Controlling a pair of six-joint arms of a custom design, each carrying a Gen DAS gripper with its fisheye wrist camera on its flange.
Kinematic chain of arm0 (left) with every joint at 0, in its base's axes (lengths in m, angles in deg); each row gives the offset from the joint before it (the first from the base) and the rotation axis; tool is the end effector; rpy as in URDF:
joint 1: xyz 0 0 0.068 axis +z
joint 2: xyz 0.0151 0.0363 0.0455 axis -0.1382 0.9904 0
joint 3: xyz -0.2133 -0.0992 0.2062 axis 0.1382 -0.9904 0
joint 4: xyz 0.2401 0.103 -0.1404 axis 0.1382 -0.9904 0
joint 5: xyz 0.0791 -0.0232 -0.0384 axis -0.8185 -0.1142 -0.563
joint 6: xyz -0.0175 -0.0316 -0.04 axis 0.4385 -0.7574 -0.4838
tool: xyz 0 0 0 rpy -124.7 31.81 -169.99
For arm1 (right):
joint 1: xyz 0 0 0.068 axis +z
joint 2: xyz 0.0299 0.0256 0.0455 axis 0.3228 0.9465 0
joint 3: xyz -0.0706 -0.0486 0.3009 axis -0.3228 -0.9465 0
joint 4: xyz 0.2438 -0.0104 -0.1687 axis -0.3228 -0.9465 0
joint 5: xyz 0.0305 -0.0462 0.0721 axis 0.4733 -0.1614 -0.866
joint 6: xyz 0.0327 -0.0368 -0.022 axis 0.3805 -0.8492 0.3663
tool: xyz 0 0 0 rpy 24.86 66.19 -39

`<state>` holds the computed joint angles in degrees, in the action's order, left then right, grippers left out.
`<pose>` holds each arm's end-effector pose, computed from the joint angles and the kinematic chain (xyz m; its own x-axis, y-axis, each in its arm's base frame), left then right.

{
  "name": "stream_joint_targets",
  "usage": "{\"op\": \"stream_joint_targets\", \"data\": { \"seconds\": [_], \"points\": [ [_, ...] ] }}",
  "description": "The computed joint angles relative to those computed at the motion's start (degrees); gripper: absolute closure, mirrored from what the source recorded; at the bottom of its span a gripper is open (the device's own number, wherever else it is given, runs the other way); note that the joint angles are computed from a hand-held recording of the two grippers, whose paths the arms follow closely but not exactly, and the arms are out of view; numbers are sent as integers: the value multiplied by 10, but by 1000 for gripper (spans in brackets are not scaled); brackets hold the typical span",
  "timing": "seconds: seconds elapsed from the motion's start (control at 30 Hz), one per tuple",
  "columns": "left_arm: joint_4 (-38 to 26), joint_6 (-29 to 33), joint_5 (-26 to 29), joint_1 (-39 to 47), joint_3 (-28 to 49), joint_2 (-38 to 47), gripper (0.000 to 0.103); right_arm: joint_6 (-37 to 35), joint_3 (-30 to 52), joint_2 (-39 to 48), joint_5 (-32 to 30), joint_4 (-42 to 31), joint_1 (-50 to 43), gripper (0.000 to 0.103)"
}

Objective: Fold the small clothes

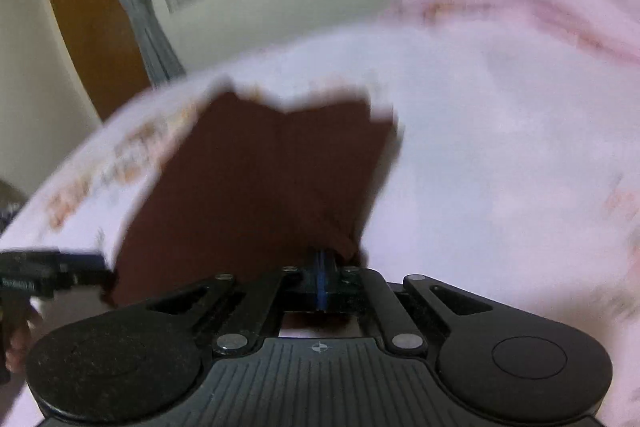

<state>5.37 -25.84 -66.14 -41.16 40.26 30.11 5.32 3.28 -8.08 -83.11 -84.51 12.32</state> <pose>0.2423 -0.1498 0.2407 -0.6678 -0.1269 -0.7335 0.0928 0.9635 -0.2511 0.2647 -0.0070 0.2158 -0.6387 -0.0025 -0.7694 -0.4461 0.8160 0.3677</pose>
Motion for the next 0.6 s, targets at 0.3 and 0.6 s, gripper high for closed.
{"op": "stream_joint_targets", "data": {
  "seconds": [0.3,0.6],
  "points": [
    [12,-14,-16,-9,-33,-16,15,2,11,-39,46,-62,24,82],
    [-12,-23,-18,-8,-24,-31,18,-52,42,25,57,-100,48,100]
  ]
}}
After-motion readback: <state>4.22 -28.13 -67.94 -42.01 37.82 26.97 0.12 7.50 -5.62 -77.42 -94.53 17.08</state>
